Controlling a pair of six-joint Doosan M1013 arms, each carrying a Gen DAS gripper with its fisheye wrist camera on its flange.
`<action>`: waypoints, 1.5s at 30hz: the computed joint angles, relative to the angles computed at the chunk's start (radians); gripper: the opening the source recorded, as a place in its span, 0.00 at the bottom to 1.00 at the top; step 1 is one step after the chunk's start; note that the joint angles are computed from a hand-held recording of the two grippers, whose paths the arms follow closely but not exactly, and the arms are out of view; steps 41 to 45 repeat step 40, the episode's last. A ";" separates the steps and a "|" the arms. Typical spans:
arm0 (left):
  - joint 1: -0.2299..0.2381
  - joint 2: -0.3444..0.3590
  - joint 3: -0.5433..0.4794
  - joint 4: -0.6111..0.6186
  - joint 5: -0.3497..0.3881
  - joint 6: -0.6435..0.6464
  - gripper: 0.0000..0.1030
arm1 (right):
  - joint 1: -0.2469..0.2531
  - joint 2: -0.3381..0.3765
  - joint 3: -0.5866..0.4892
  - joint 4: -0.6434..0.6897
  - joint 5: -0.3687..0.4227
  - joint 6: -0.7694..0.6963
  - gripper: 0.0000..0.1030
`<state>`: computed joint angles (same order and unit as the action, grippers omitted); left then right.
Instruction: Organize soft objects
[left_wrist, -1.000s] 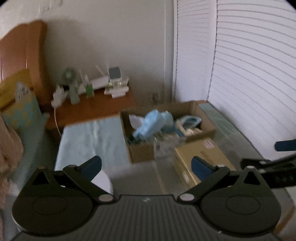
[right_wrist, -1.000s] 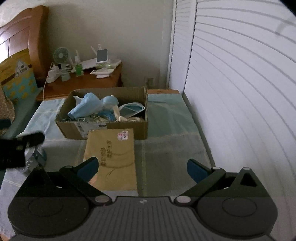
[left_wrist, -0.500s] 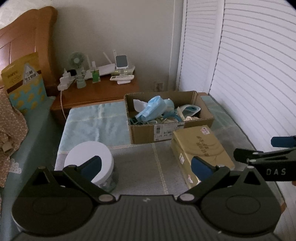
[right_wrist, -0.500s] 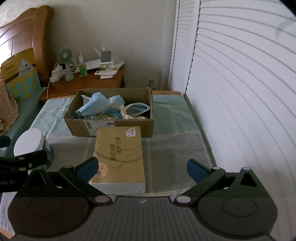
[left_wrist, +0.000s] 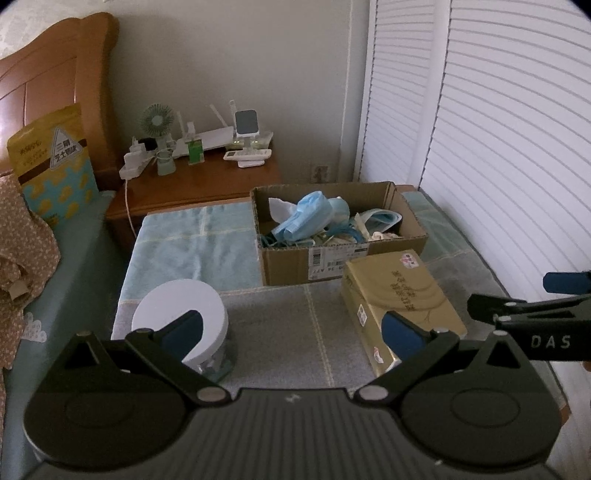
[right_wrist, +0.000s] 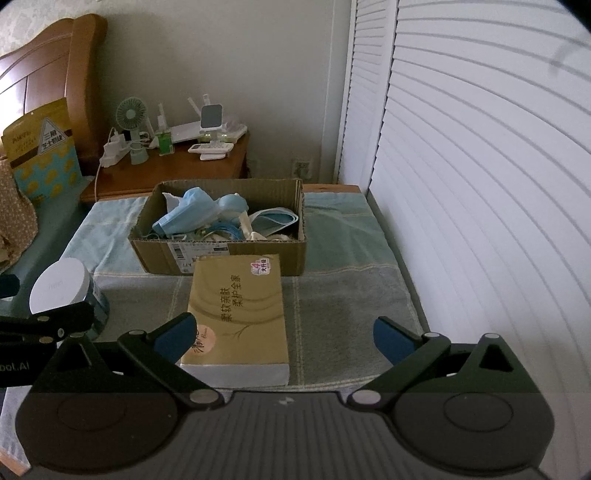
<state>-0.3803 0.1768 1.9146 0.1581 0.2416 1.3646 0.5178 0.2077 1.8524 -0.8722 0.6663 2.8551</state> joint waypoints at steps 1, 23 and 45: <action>0.000 -0.001 0.000 -0.001 0.000 0.000 0.99 | 0.000 -0.001 0.000 0.000 0.000 -0.001 1.00; -0.004 -0.001 -0.001 0.002 0.000 0.002 0.99 | -0.003 -0.002 0.001 0.007 -0.004 -0.010 1.00; -0.008 -0.003 0.000 0.000 0.003 0.005 0.99 | -0.002 -0.002 0.003 0.001 -0.004 -0.002 1.00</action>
